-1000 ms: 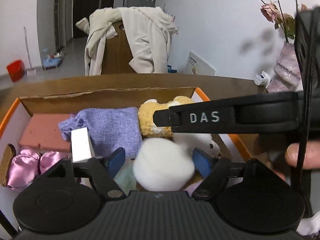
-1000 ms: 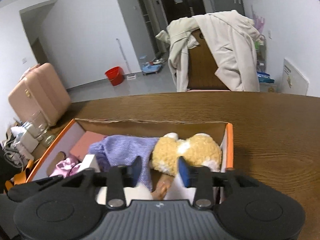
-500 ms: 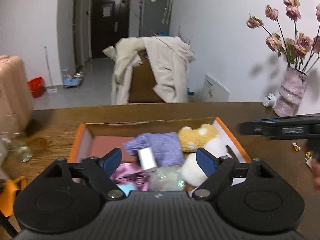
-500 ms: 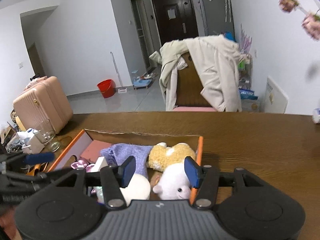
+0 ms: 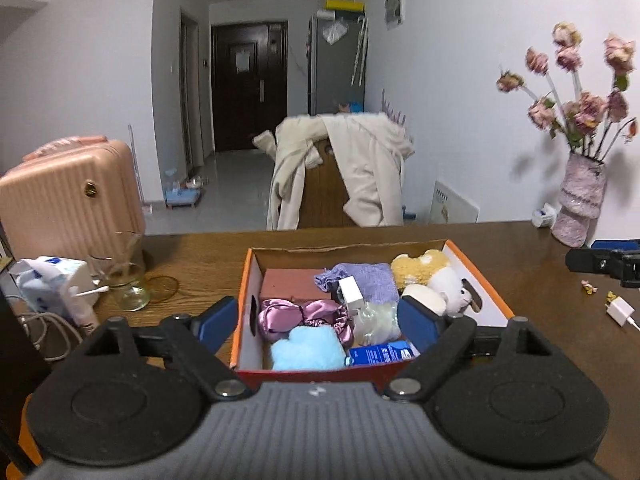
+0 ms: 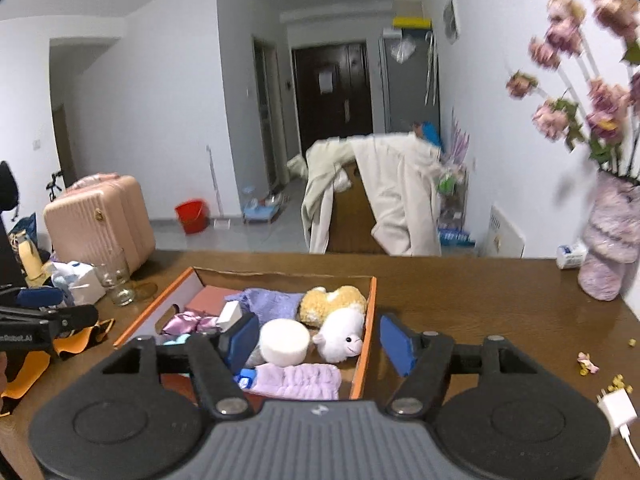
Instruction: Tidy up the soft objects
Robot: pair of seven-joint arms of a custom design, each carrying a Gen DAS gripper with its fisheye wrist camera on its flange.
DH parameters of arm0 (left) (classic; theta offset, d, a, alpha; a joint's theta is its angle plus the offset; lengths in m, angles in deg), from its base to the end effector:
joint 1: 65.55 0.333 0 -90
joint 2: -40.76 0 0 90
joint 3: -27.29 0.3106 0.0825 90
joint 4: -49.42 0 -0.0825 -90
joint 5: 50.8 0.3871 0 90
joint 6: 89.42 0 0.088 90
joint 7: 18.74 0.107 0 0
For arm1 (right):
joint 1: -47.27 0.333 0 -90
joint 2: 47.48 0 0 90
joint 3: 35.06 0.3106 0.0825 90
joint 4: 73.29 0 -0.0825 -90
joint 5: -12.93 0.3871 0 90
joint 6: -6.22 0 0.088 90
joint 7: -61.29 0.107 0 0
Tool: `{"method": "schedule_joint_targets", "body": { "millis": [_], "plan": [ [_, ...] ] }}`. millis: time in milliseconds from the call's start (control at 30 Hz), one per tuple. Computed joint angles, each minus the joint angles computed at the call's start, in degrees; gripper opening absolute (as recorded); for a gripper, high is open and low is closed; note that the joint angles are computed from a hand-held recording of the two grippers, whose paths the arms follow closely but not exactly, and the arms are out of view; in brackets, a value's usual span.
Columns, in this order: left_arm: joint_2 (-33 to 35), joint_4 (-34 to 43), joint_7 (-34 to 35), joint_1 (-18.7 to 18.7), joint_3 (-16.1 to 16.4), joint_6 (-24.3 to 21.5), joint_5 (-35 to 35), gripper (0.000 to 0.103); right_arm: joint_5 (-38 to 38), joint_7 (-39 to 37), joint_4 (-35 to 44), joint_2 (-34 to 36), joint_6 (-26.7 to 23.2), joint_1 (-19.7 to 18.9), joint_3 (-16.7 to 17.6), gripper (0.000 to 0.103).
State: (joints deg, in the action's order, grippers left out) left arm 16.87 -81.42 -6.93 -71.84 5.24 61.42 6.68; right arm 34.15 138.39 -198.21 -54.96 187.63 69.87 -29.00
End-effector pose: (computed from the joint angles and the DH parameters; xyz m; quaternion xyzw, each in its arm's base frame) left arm 0.4079 -0.2688 0.5702 -0.6346 0.5709 -0.3453 0.3901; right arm 0.5014 0.2399 0.5732 -0.6972 0.4840 -0.2448 0.4687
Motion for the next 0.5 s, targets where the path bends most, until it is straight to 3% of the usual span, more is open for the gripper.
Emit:
{"method": "schedule_joint_targets", "body": {
  "millis": [67,133,333,500],
  "plan": [
    [-4.1,-3.71,-3.02,-0.22,-1.04,0.56,1.51,0.091,-1.72,3.22,-5.67,-3.47,5.19,-2.7,3.96,0.072],
    [-7.65,-6.68,-4.31,-0.8,-1.92,0.26,1.43,0.091,-1.49,4.64,-10.76,-6.9,8.79,-2.67,5.67,0.072],
    [-20.57,-17.12,-7.43,-4.65,-5.45,-1.35,-1.3,0.096,1.86,7.35,-23.79,-15.24,16.51,-2.29,11.87,0.072],
    [-28.71,-23.31,-9.27,-9.29,-10.93,-5.84,-5.46,0.098,7.64,6.91,-32.7,-21.99,20.07,-3.92,21.2,0.072]
  ]
}}
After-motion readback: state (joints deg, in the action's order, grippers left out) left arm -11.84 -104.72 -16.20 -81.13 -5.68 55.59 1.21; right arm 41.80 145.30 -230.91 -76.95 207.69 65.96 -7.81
